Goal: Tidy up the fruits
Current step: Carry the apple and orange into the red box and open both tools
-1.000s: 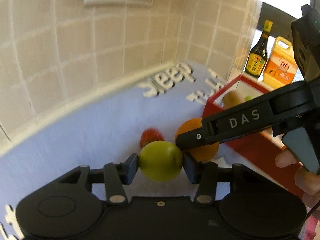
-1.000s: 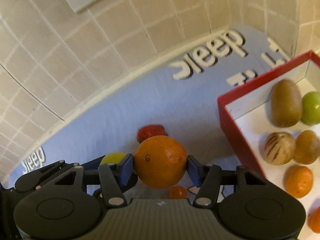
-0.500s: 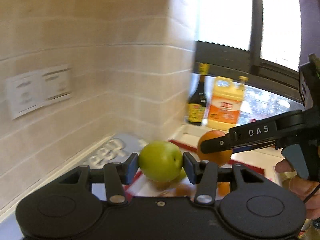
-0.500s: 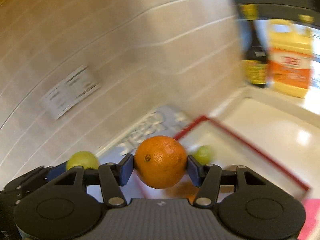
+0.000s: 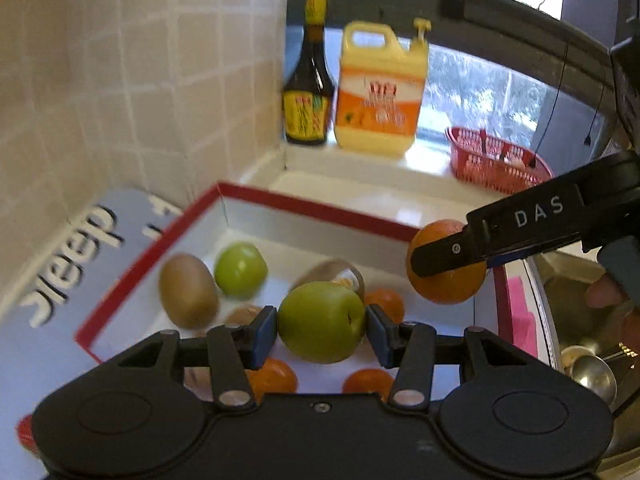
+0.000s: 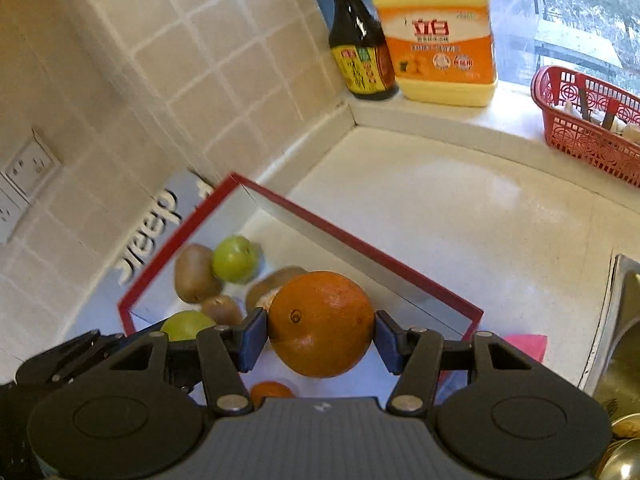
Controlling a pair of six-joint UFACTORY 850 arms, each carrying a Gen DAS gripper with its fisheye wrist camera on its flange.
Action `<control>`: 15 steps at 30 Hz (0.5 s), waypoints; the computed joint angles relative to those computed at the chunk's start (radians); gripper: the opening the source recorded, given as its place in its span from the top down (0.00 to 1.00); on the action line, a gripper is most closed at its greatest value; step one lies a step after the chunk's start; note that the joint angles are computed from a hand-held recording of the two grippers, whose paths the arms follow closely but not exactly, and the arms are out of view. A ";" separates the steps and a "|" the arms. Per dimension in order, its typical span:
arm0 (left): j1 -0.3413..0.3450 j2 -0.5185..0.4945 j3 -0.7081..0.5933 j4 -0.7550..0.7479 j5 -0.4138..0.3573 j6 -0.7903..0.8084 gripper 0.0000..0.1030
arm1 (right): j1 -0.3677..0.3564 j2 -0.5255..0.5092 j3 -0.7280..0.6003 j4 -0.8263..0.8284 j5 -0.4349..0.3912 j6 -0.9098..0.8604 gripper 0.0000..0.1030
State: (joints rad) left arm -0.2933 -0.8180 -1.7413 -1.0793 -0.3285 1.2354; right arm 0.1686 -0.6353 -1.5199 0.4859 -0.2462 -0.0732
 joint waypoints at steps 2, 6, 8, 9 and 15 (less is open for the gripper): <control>0.001 -0.014 -0.014 0.033 -0.018 -0.038 0.44 | 0.012 -0.007 -0.003 -0.133 -0.002 0.105 0.43; -0.005 -0.052 -0.065 0.204 -0.039 -0.206 0.44 | 0.020 -0.022 -0.012 -0.273 -0.025 0.195 0.43; -0.008 -0.073 -0.088 0.251 -0.056 -0.249 0.44 | 0.019 -0.034 -0.022 -0.268 -0.051 0.177 0.43; -0.009 -0.081 -0.097 0.266 -0.064 -0.262 0.44 | 0.020 -0.038 -0.026 -0.276 -0.060 0.179 0.43; -0.012 -0.113 -0.133 0.332 -0.085 -0.326 0.44 | 0.045 -0.078 -0.067 -0.497 -0.105 0.341 0.42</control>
State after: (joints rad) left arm -0.3055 -0.9307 -1.8741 -0.7477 -0.4140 0.9095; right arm 0.2140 -0.7129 -1.5869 -0.0110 -0.3510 0.2675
